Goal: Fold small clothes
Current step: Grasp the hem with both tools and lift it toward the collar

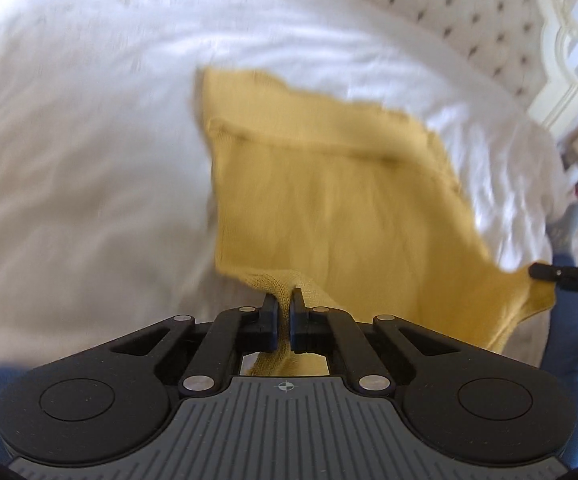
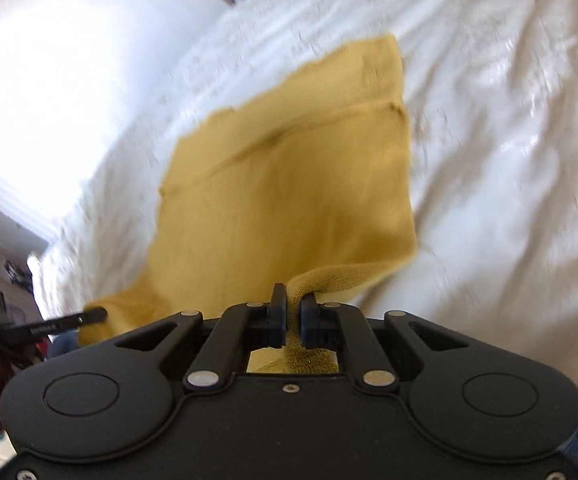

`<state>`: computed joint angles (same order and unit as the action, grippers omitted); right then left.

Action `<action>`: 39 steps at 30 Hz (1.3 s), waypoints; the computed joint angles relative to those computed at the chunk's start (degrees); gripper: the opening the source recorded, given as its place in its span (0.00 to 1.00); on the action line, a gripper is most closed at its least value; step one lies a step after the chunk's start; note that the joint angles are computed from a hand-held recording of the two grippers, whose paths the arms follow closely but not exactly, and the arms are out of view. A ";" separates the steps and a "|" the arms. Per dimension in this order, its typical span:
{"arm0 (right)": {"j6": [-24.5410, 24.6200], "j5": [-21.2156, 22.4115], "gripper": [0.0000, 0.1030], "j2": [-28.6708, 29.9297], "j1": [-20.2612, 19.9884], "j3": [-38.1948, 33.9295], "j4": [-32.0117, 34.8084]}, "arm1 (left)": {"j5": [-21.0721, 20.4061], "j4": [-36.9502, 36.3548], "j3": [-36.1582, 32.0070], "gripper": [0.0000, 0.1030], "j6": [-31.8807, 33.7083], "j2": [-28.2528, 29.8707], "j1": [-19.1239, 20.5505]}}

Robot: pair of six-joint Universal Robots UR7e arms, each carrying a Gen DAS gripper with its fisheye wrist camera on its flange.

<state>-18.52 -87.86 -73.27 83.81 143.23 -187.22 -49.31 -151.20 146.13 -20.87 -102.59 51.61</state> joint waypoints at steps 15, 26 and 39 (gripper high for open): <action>10.15 3.60 0.12 17.54 0.77 -20.49 -14.15 | -2.21 -29.89 -19.81 0.04 13.69 26.45 12.68; 11.45 -1.69 0.12 29.45 0.63 -33.10 -13.83 | -1.86 -33.51 -27.96 0.04 17.41 37.01 19.70; 12.08 -4.12 0.36 31.94 0.54 -34.53 -18.55 | -9.00 -36.44 -31.25 0.17 26.37 38.94 22.42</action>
